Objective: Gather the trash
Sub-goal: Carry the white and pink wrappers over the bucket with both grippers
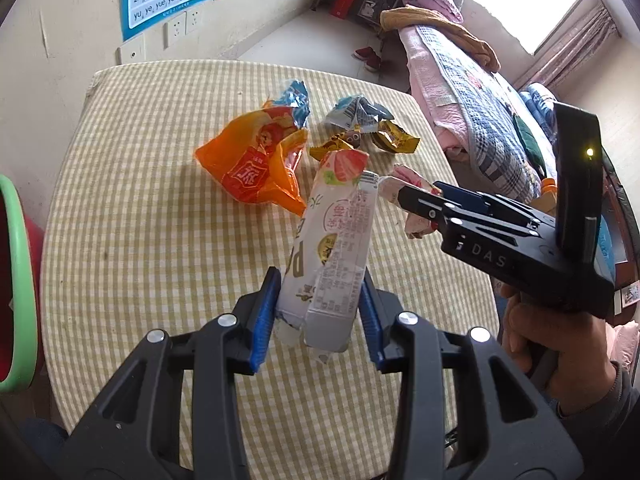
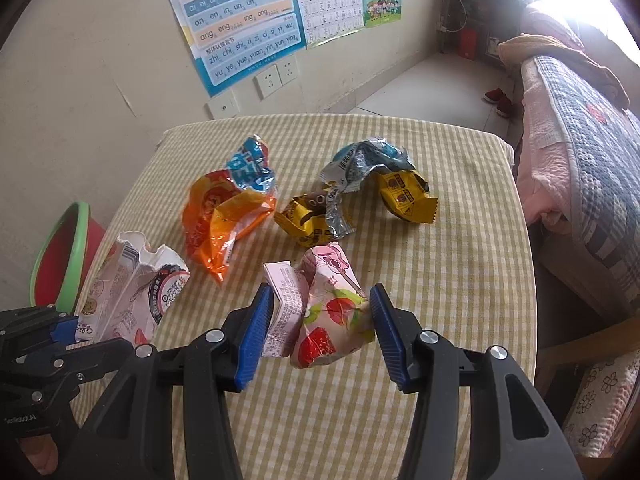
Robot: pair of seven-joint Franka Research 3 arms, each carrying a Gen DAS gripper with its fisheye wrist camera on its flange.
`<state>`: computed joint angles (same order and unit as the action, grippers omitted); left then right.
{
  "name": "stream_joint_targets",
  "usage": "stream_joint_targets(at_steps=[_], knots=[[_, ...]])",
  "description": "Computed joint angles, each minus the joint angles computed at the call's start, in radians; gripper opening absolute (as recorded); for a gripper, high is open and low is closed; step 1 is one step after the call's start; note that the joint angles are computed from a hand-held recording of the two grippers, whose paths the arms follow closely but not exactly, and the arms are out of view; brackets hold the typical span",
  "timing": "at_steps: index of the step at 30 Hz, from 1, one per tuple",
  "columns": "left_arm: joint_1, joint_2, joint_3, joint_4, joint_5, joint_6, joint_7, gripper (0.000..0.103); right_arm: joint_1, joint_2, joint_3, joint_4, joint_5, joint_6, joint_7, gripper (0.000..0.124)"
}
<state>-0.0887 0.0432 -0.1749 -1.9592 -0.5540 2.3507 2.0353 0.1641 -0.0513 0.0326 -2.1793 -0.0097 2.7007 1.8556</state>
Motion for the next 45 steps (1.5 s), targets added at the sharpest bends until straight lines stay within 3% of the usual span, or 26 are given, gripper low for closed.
stream_joint_targets(at_steps=[17, 34, 45], knots=[[0.067, -0.143, 0.111, -0.122, -0.003, 0.113, -0.080, 0.037, 0.103, 0.036, 0.064, 0.150, -0.080, 0.000, 0.043, 0.049], [0.172, -0.156, 0.200, -0.122, -0.034, 0.171, -0.117, 0.037, 0.272, 0.285, 0.063, 0.511, -0.067, -0.076, -0.055, 0.049], [0.251, -0.105, 0.214, -0.079, -0.037, 0.168, -0.151, 0.037, 0.350, 0.494, 0.061, 0.803, 0.008, -0.152, -0.164, 0.049]])
